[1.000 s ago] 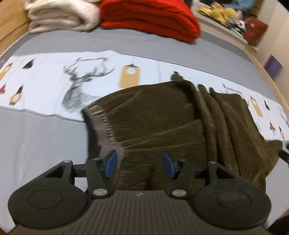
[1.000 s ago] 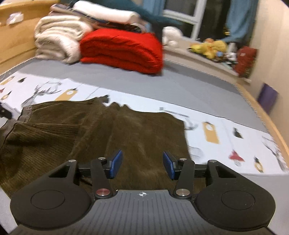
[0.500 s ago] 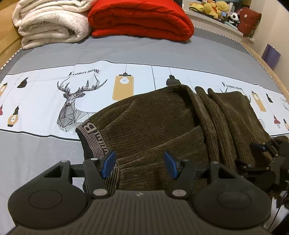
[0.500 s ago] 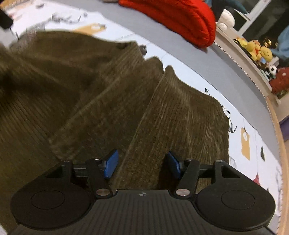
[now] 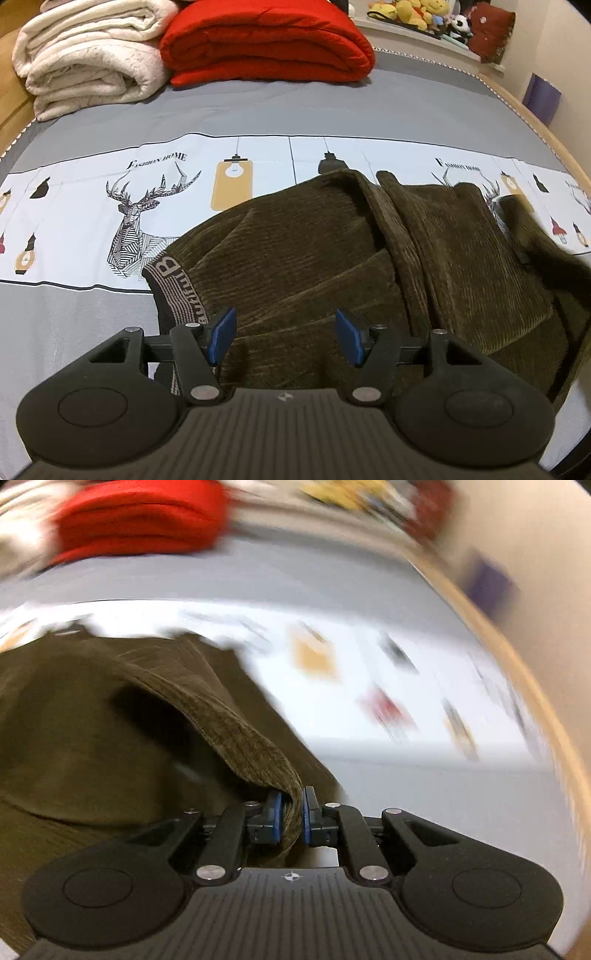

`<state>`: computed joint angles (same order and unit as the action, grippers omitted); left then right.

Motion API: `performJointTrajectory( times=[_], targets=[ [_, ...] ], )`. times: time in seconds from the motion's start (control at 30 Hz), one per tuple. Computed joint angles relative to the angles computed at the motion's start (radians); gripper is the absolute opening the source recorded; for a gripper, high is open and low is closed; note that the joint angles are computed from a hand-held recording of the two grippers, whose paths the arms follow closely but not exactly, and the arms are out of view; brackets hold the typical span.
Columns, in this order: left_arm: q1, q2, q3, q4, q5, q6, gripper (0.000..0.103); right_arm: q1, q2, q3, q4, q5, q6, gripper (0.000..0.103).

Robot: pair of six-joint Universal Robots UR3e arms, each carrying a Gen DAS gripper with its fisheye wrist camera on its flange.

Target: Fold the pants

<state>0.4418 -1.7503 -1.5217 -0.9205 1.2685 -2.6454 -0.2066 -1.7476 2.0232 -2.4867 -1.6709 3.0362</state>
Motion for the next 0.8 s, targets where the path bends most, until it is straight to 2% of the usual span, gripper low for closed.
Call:
performJointTrajectory(
  times=[0.07,0.1,0.17,0.3,0.37,0.43,0.5,0.6,0.73,0.8],
  targets=[
    [-0.010,0.005,-0.014,0.007,0.009,-0.007,0.067,-0.107,-0.061,0.016,0.164,0.009,0.016,0.011],
    [-0.014,0.006,-0.018,0.007,0.013,-0.009,0.068,-0.166,-0.108,0.037,0.195,0.053,0.006,0.011],
    [-0.025,0.011,-0.023,0.010,0.011,-0.009,0.069,-0.262,-0.212,0.090,0.237,0.153,-0.064,0.011],
    [-0.041,0.011,-0.019,0.012,0.004,-0.019,0.072,-0.343,-0.349,0.134,0.276,0.237,-0.174,0.014],
    [-0.048,0.005,-0.013,0.010,0.006,-0.025,0.073,-0.385,-0.407,0.149,0.274,0.300,-0.178,0.020],
    [-0.055,-0.005,-0.003,0.012,0.011,-0.027,0.073,-0.425,-0.453,0.191,0.191,0.365,-0.152,0.038],
    [-0.060,-0.010,0.001,0.015,0.013,-0.032,0.073,-0.430,-0.461,0.235,0.074,0.392,-0.122,0.042],
    [-0.068,-0.018,0.009,0.015,0.019,-0.040,0.073,-0.359,-0.396,0.250,-0.073,0.369,-0.110,0.042],
    [-0.075,-0.024,0.010,0.020,0.024,-0.039,0.074,-0.123,-0.155,0.187,-0.257,0.167,-0.134,0.042],
    [-0.078,-0.033,0.017,0.020,0.029,-0.041,0.074,-0.035,-0.047,0.133,-0.288,0.104,-0.151,0.042]
  ],
)
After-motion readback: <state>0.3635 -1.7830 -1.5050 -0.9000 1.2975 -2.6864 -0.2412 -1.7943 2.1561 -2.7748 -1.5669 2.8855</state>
